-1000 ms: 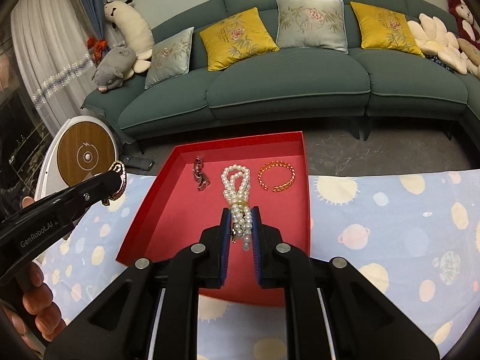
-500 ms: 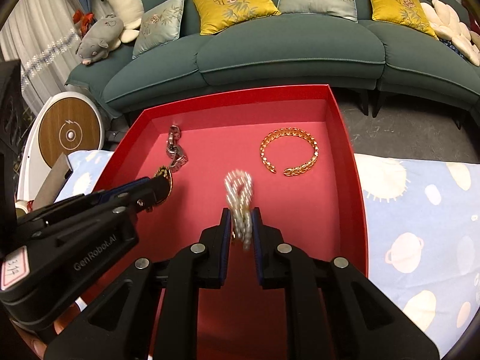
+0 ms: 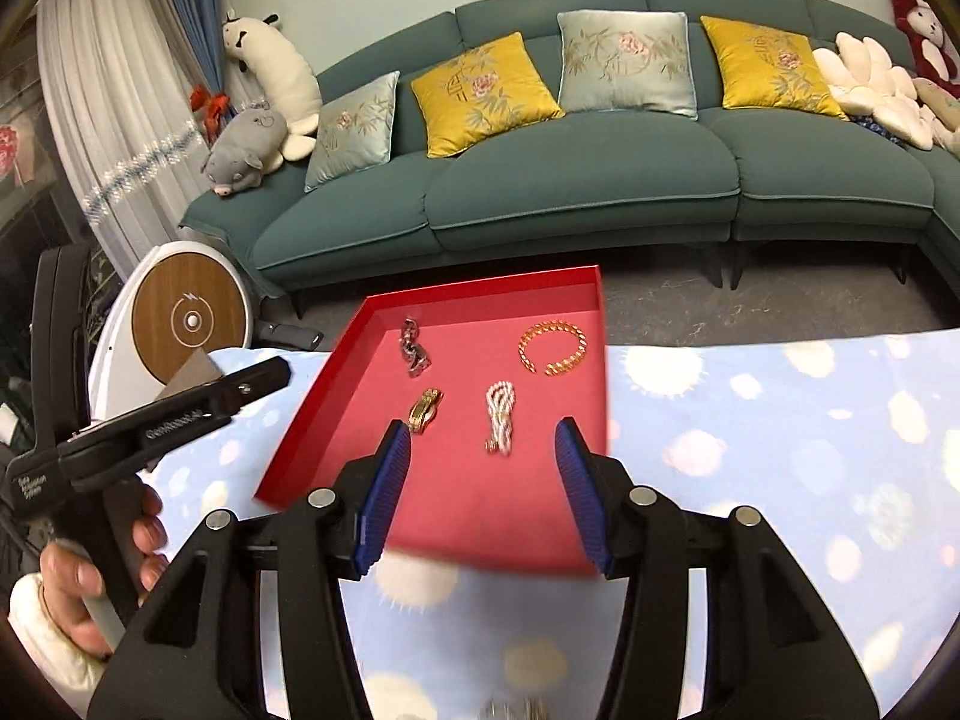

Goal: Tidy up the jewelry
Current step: 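Withdraw both open tools from the red tray back over the bed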

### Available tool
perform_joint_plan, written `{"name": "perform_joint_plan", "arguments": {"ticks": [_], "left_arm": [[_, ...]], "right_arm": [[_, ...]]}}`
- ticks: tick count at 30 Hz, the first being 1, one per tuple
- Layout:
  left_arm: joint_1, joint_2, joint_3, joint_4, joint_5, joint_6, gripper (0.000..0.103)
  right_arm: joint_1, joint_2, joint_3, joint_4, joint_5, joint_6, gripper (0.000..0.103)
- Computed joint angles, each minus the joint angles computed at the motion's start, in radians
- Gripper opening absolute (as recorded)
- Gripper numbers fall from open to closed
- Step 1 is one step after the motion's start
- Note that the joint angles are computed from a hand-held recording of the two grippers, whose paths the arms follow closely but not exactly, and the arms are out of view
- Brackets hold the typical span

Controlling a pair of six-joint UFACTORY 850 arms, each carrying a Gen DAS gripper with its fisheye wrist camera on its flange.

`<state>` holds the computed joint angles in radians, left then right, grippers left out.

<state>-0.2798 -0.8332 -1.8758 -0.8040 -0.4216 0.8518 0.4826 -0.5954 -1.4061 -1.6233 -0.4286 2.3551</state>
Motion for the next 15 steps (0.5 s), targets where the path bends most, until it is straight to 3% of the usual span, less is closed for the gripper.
{"name": "perform_joint_plan", "arguments": {"ticks": [4, 7, 15], "left_arm": [[0.015, 0.133, 0.212, -0.059, 0.078, 0.116, 0.047], [0.031, 0.185, 0.311, -0.080, 0.088, 0.151, 0.047], [0.043, 0.216, 0.451, -0.118, 0.069, 0.195, 0.047]], "right_arm": [[0.068, 0.102, 0.118, 0.086, -0.084, -0.028, 0.049], [0.120, 0.144, 0.178, 0.119, -0.138, 0.001, 0.049], [0.182, 0.160, 0.264, 0.109, -0.132, 0.139, 0.049]]}}
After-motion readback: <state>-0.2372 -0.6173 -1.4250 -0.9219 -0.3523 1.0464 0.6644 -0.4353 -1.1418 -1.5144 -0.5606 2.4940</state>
